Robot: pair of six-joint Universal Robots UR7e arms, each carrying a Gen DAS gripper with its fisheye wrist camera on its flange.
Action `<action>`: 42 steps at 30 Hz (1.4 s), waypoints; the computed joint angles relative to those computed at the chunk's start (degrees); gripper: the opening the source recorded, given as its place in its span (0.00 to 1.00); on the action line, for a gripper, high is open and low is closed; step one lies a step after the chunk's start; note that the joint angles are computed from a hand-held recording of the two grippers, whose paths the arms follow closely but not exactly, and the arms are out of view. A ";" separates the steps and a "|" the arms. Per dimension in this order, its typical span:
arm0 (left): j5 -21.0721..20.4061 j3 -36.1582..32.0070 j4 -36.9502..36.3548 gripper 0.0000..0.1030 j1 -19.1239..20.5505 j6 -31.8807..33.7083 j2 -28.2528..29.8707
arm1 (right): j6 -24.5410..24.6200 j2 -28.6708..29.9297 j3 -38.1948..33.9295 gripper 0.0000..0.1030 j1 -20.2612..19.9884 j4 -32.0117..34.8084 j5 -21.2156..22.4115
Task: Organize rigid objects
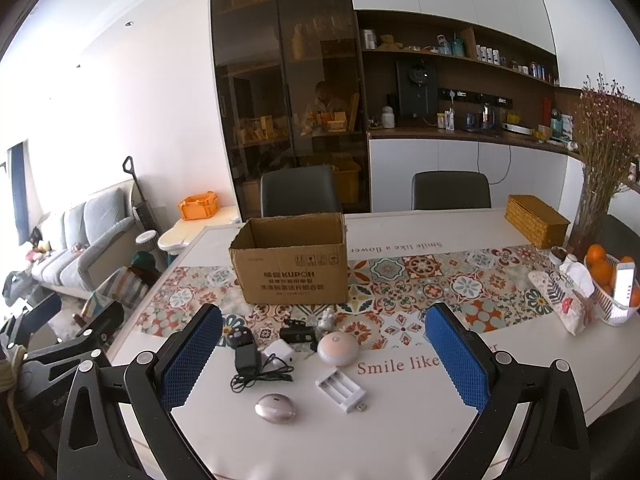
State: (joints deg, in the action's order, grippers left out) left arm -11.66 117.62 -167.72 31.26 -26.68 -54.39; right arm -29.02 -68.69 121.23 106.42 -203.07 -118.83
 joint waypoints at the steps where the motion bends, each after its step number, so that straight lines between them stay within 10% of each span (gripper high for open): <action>1: 0.20 0.09 -0.62 1.00 -0.07 0.50 0.14 | -0.09 -0.01 0.11 0.99 0.00 -0.20 -0.03; 42: -0.57 -0.26 -5.64 1.00 -0.15 5.41 0.99 | 0.78 -0.05 -0.13 0.99 -0.48 0.99 0.05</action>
